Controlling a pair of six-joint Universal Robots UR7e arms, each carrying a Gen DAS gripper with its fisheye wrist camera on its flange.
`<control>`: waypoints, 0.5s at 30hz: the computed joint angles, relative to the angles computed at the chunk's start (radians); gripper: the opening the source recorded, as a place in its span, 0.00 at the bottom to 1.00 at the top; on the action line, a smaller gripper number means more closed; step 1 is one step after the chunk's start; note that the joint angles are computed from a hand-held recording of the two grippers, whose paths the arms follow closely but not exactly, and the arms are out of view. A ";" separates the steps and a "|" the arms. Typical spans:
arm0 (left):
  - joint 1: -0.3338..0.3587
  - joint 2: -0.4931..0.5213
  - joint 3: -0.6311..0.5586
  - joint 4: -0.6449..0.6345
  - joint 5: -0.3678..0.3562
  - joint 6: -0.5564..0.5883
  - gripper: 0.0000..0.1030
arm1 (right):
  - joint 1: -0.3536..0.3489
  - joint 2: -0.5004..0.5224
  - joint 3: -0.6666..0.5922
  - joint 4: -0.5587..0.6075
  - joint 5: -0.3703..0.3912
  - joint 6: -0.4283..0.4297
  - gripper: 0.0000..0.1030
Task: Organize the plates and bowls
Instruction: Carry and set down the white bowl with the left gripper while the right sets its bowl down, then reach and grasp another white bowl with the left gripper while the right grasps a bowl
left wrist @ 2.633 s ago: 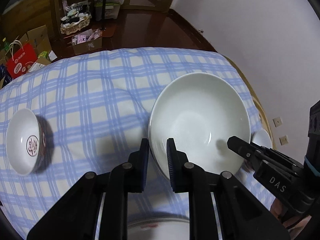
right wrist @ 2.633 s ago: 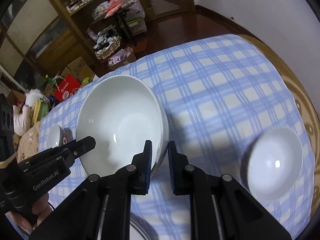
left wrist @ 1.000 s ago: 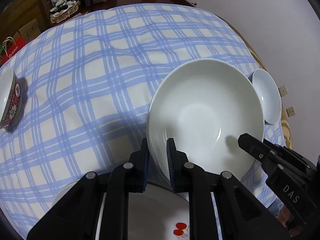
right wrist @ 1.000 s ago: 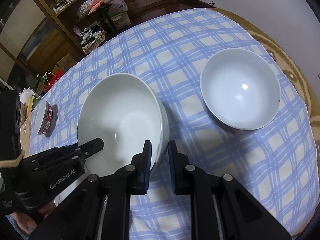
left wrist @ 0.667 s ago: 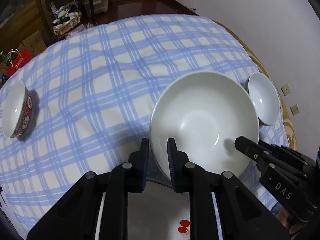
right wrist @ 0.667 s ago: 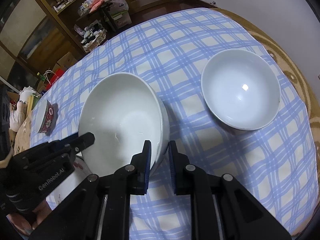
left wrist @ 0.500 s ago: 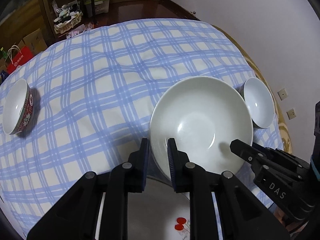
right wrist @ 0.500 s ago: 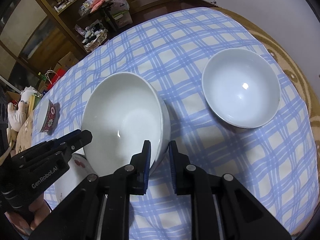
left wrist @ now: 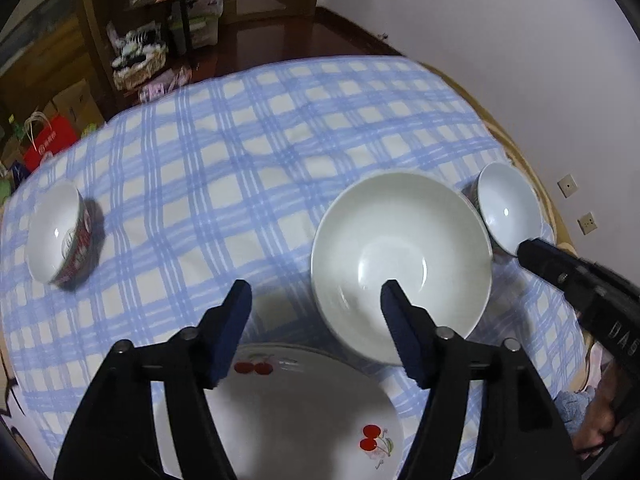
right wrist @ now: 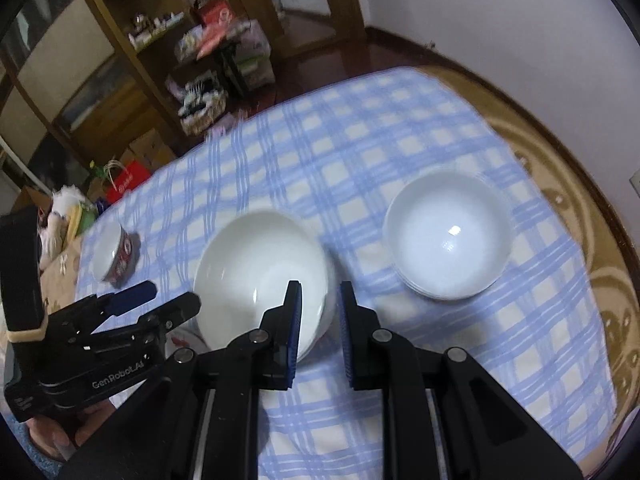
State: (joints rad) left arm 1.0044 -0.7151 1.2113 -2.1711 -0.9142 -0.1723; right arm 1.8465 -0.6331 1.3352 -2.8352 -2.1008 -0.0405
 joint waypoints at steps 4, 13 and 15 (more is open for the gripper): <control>-0.016 0.013 -0.033 0.000 0.009 0.027 0.82 | -0.008 -0.033 0.020 -0.047 -0.008 -0.008 0.45; -0.064 0.071 -0.124 -0.021 0.013 0.094 0.89 | -0.037 -0.102 0.064 -0.089 0.022 0.011 0.97; -0.076 0.083 -0.132 -0.043 0.011 0.112 0.92 | -0.037 -0.109 0.072 -0.115 0.012 -0.003 1.00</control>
